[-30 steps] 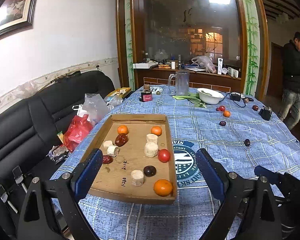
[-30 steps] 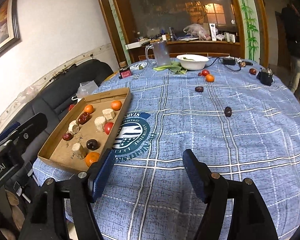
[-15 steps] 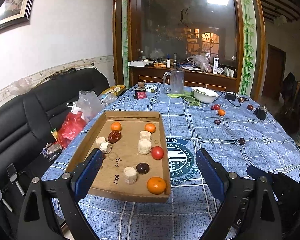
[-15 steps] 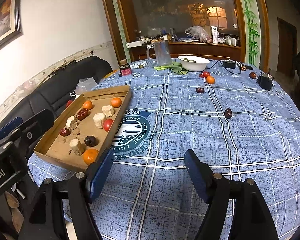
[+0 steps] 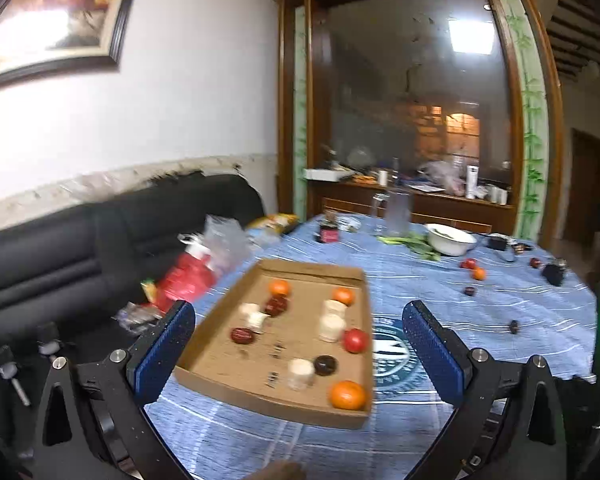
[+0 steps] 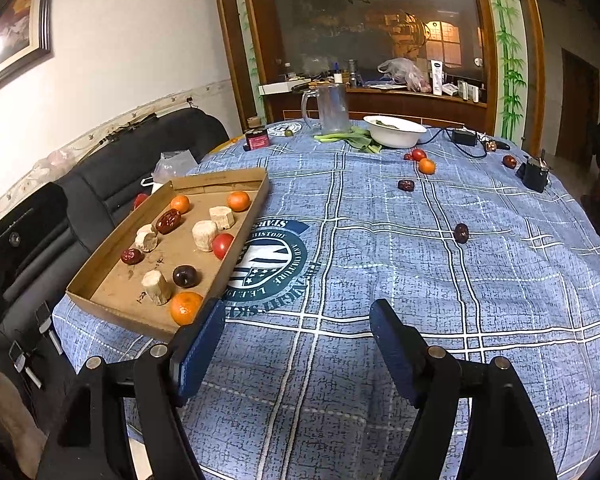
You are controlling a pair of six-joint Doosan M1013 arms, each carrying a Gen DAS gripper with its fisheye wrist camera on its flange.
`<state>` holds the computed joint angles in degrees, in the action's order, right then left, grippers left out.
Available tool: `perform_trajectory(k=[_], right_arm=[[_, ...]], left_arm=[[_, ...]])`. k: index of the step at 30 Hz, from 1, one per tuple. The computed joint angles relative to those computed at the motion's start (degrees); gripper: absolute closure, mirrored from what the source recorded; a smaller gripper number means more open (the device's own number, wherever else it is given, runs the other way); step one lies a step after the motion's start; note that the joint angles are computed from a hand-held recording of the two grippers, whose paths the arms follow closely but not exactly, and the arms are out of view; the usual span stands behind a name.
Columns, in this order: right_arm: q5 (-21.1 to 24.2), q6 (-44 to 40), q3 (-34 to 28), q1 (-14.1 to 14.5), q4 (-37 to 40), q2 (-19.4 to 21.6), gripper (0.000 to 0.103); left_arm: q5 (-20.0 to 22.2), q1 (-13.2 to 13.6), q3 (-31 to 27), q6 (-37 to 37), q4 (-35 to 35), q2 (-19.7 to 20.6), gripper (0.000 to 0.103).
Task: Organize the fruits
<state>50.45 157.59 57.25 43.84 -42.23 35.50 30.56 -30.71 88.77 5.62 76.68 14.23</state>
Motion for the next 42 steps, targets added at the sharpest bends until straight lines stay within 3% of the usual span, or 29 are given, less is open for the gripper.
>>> perform_trajectory(k=[2,4,7,13,29,42], right_arm=[[0.2,-0.4,-0.3,0.1,0.1,0.2,0.023],[0.5,-0.8,-0.7,0.1,0.2,0.4,0.022],[0.9,-1.4,-1.1,0.2,0.3,0.8,0.022],[1.9,-3.1,-2.3,0.4,0.9,1.6,0.021],[3.5,-6.4,-5.0,0.5,3.2,3.6,0.021],[4.8,-8.1,-6.8,0.3,4.5,4.8,0.021]], left_arm=[[-2.8,0.7,-0.1,4.2,-4.4,-0.1,0.0],[-6.1,1.9,-1.1,14.7,-16.4,0.2,0.0],[-7.1,2.9,-2.1,25.4,-28.7,0.7,0.0],[-6.3,4.0,-2.8,34.4,-40.0,1.4,0.0],[-4.8,5.6,-3.6,43.3,-51.9,2.6,0.0],[-3.1,5.1,-3.8,40.9,-47.7,2.8,0.0]])
